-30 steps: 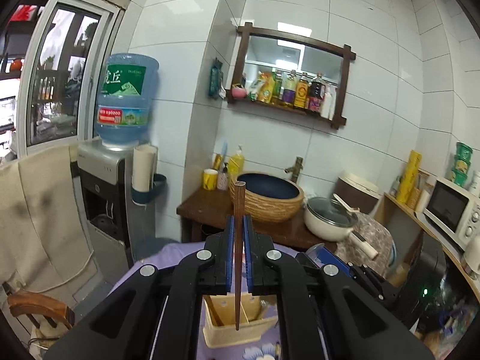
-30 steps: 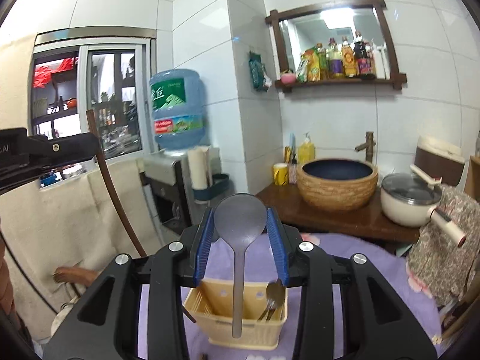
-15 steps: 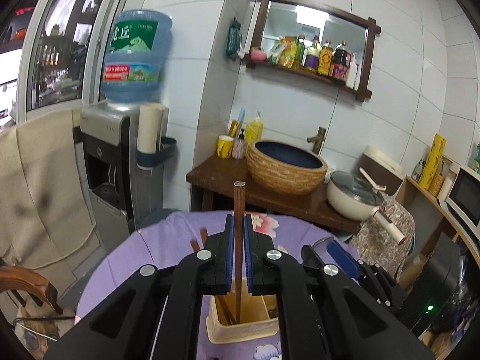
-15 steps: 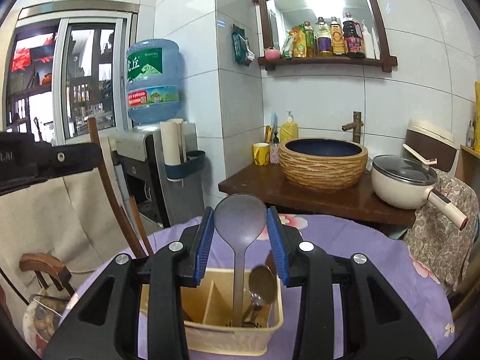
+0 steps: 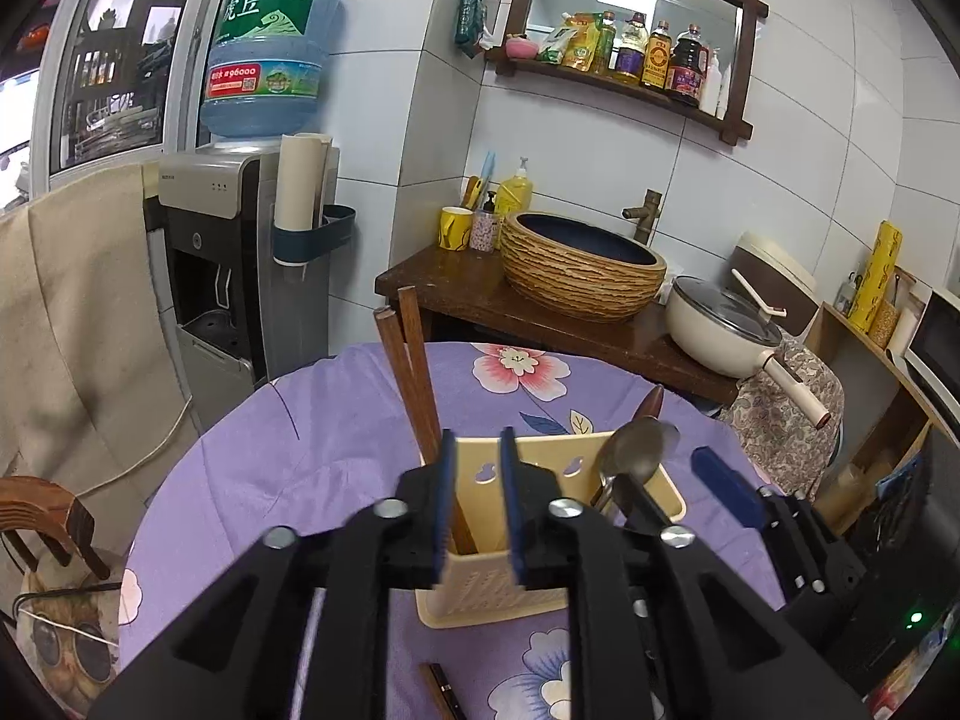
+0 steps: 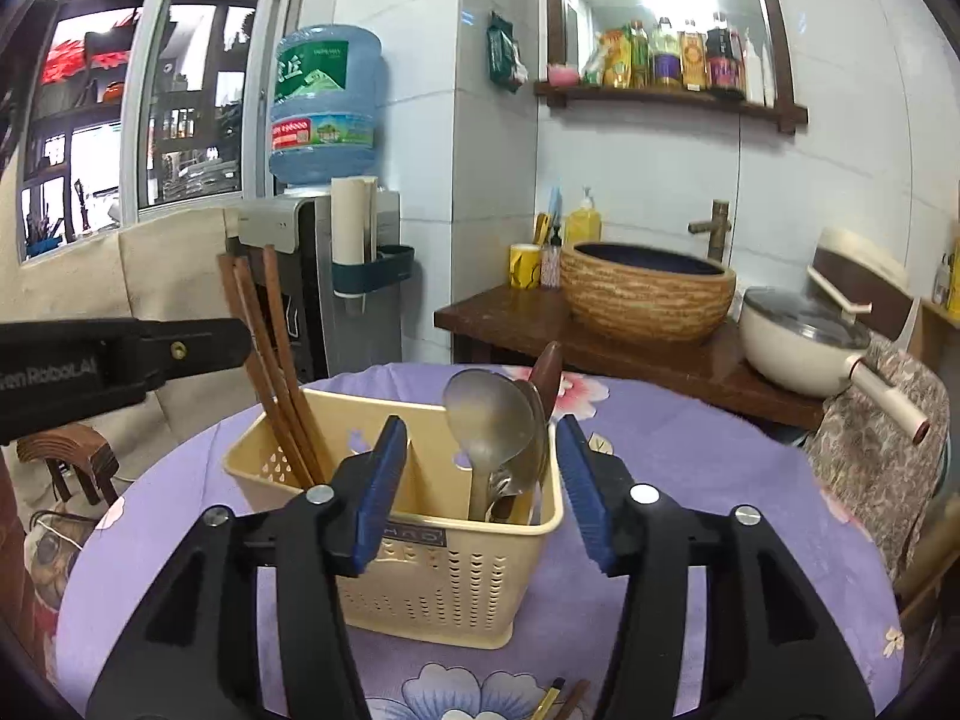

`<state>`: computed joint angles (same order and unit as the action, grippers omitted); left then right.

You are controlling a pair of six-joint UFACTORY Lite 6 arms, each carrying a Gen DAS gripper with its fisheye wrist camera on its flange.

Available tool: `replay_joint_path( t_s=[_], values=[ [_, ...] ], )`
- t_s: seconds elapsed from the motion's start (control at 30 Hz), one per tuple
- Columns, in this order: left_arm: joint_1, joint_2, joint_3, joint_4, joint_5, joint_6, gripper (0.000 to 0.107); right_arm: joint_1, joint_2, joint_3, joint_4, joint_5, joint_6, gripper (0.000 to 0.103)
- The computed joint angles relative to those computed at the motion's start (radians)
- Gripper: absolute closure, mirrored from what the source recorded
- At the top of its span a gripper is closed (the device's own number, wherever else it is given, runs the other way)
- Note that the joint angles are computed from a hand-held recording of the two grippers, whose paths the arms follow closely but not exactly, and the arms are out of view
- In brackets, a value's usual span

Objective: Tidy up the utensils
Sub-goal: 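Grasp a brown chopstick with the left tool while the right tool grasps another brown chopstick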

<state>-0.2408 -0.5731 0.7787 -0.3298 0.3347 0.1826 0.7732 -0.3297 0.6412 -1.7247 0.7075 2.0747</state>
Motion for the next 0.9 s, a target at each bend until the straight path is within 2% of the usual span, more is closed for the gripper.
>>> replay_joint_path(
  t_s=[0.07,0.13,0.2,0.3,0.5,0.63,0.83,0.9],
  values=[
    [0.027,-0.067,-0.046,-0.054,0.016,0.051,0.065,0.054,-0.060,-0.043,0.035,0.054,-0.025,0.048],
    [0.087,-0.149,-0.105,-0.169,0.056,0.169,0.059,0.107,-0.123,-0.081,0.096,0.092,-0.062,0.048],
    [0.129,-0.214,-0.158,-0.189,0.093,0.202,0.053,0.161,-0.191,-0.110,0.200,0.127,-0.131,0.048],
    [0.185,-0.302,-0.262,-0.176,0.143,0.223,0.053,0.230,-0.265,-0.145,0.345,0.174,-0.209,0.048],
    [0.247,-0.349,-0.450,-0.143,0.183,0.281,0.057,0.266,-0.341,-0.262,0.584,0.132,-0.268,0.048],
    [0.281,-0.362,-0.545,-0.185,0.189,0.358,0.063,0.219,-0.314,-0.343,0.620,0.021,-0.212,0.049],
    [0.231,-0.386,-0.635,-0.125,0.132,0.293,0.066,0.093,-0.242,-0.418,0.592,-0.142,-0.084,0.066],
    [0.201,-0.392,-0.653,-0.079,0.115,0.231,0.067,0.046,-0.231,-0.435,0.581,-0.189,-0.067,0.068]
  ],
)
